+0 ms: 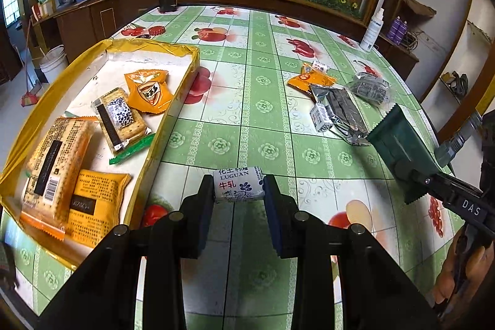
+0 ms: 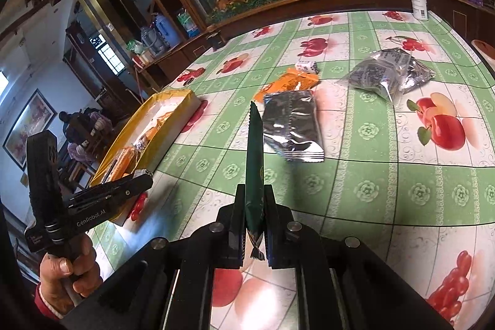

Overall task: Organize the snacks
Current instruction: 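Carry the LUGUAN candy over the tray with the left tool while the right tool holds the green pack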

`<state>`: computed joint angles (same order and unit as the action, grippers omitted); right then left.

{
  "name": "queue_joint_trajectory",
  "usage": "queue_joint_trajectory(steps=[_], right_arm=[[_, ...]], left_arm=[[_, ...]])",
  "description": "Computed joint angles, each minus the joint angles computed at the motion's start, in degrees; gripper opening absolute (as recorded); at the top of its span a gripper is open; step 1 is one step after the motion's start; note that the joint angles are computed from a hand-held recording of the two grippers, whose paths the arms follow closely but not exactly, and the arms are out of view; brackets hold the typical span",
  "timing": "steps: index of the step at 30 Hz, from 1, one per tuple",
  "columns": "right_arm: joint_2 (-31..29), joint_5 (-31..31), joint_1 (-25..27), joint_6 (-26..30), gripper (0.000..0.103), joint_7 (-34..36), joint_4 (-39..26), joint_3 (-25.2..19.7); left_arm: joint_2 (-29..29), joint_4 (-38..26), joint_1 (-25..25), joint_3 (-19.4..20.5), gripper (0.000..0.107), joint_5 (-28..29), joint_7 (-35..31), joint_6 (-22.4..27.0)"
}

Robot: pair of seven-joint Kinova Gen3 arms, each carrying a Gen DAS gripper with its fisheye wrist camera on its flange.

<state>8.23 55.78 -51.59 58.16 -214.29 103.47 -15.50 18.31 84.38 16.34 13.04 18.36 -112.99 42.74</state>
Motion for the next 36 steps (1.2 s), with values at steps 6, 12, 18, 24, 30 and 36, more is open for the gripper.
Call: queue_joint_trajectory(steps=[6,12,18,24,30,36], right_arm=[[2.3,-1.1,-1.5,2.7,0.009,3.9,-4.3,0.1],[7.3,-3.6,-5.4,12.2,0.009,12.5,-13.6,1.6],[11.3,-4.5,-9.1,18.6,0.009,19.8,-21.2,4.4],[15.2,-5.4,-11.9,25.1,0.009,25.0,-27.9,7.1],[18.8,-6.6,-13.6,30.0,0.009,29.5,-33.5,9.7],[20.2,-7.6,-13.9,30.2,0.009,32.1,-35.6,11.2]], left_arm=[[-2.1,2.0,-0.6,-0.1,0.029,0.5,-1.0,-1.1],[-4.1,4.1,-0.9,-0.6,0.029,0.5,-0.9,-3.1],[-5.2,5.2,-0.9,-1.3,0.029,-0.5,0.4,-4.4],[-5.9,6.0,-1.3,-1.9,0.029,-1.8,1.9,-6.0],[-6.1,6.4,-1.9,-2.2,0.029,-2.6,2.9,-6.9],[-5.8,6.0,-2.2,-2.5,0.029,-3.9,3.5,-6.3]])
